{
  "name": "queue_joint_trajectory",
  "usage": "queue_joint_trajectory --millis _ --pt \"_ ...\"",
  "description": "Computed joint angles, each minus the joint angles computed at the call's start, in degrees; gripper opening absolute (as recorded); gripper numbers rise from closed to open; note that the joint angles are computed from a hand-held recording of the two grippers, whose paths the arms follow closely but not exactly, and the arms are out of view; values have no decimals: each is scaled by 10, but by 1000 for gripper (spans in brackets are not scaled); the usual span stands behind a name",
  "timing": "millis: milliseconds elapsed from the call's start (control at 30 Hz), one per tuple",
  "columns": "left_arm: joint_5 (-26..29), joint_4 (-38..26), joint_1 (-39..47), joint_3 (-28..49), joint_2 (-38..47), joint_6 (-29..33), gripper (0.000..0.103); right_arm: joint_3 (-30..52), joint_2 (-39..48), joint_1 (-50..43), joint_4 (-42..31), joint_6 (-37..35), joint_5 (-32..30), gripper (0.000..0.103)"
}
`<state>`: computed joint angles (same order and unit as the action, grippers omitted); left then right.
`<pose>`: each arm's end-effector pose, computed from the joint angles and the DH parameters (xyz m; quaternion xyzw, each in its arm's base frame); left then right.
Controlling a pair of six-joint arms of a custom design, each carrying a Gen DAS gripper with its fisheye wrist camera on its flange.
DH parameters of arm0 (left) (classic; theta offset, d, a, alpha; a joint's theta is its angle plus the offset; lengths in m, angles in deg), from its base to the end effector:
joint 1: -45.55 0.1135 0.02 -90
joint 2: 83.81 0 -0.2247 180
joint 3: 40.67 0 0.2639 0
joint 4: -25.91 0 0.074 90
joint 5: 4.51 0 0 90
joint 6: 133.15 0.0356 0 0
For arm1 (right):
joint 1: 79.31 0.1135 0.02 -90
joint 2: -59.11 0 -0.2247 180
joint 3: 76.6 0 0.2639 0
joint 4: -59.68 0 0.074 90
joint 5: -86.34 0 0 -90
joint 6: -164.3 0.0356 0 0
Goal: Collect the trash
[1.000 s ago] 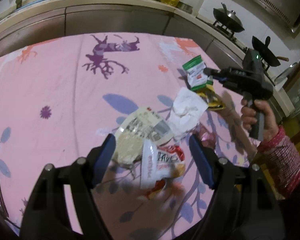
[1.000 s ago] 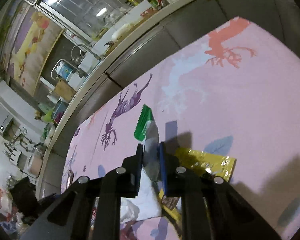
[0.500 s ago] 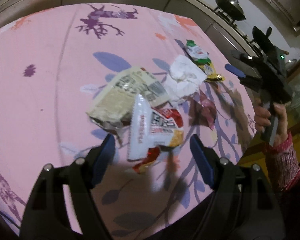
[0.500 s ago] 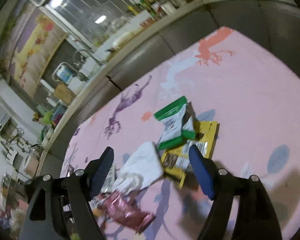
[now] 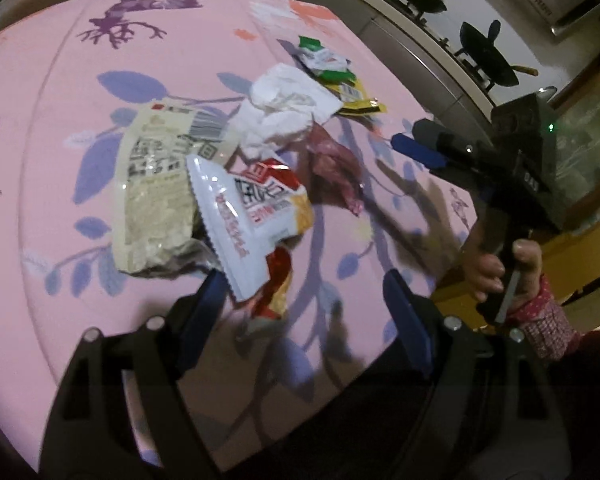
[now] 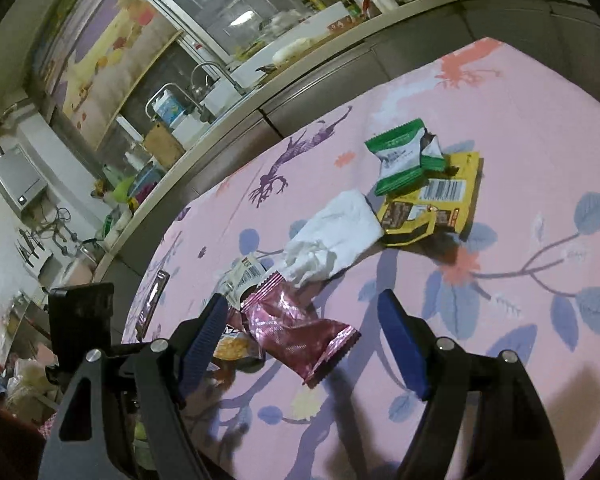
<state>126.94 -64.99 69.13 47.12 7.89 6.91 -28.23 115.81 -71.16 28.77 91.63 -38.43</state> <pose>0.2674 0.0910 0.2198 0.1996 0.9130 -0.3066 0.1805 0.2324 0.0538 0.1978 -0.0587 0.8697 0.3535 0.3394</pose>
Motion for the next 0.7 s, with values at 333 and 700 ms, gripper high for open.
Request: queue_joint_trajectory --millis 333,700 --pt "17 43 28 169 144 -97 77 -22 -37 -9 -4 7 -5 75" --pt "43 -7 95 216 150 -91 77 -23 -51 2 -22 -15 6 74"
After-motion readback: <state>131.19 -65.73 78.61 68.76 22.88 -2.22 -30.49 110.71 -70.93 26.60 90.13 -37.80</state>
